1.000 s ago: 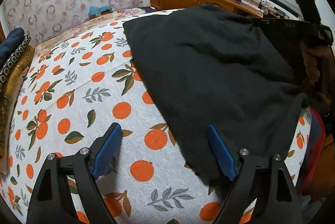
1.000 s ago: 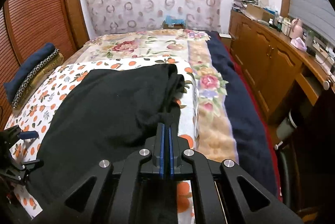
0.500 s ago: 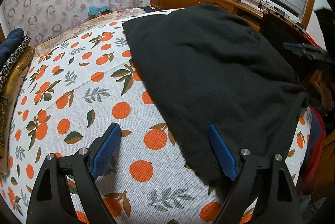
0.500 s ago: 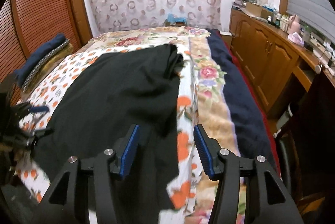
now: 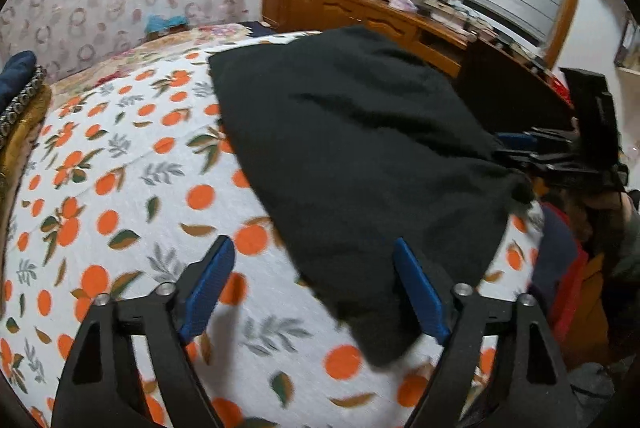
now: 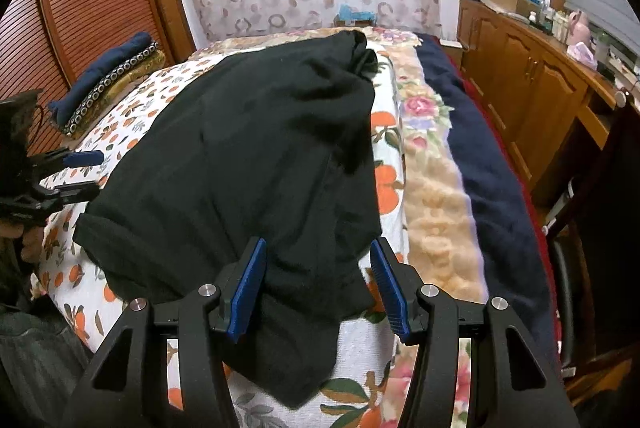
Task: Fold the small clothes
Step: 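Open the right tool and press the folded shirt flat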
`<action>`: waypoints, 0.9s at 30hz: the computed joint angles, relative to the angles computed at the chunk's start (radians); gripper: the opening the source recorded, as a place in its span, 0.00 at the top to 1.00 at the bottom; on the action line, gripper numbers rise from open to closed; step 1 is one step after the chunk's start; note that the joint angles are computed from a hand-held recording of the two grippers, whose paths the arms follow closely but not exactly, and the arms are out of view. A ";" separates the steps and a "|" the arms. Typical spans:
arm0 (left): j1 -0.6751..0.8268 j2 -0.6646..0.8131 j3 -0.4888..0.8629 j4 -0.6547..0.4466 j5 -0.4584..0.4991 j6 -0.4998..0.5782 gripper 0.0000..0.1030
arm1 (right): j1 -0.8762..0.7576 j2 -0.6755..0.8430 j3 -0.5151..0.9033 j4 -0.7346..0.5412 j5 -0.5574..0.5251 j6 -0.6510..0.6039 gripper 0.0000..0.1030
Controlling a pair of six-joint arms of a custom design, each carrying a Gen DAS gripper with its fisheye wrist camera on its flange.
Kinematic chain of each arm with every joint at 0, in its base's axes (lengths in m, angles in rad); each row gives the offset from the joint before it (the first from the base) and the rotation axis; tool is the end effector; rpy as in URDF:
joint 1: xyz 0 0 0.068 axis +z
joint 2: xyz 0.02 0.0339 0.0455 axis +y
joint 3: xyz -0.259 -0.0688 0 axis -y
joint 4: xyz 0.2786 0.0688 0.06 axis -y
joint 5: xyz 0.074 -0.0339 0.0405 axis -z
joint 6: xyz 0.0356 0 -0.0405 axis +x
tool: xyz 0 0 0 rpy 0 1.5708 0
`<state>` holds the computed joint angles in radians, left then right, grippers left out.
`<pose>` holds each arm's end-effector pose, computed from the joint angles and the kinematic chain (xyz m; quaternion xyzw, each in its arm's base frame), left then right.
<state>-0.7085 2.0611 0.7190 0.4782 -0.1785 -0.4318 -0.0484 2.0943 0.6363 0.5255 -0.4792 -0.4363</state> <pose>0.2580 -0.2128 0.0013 0.0983 0.9298 -0.1157 0.3354 0.3038 0.0017 -0.0171 -0.2508 0.8907 0.1456 0.3500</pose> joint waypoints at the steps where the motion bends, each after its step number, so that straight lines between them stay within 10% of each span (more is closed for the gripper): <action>1: -0.007 0.003 0.004 -0.010 0.008 0.000 0.25 | 0.002 -0.001 0.000 -0.006 -0.004 -0.004 0.46; 9: -0.057 0.016 0.010 -0.024 0.012 -0.023 0.35 | 0.017 -0.008 0.016 -0.047 0.017 -0.025 0.46; 12: -0.055 0.021 -0.004 0.000 0.066 -0.043 0.59 | 0.027 -0.016 0.001 -0.036 0.039 -0.033 0.46; 27: -0.081 0.011 -0.044 0.043 0.049 -0.067 0.60 | 0.029 0.010 -0.003 0.014 0.049 -0.026 0.46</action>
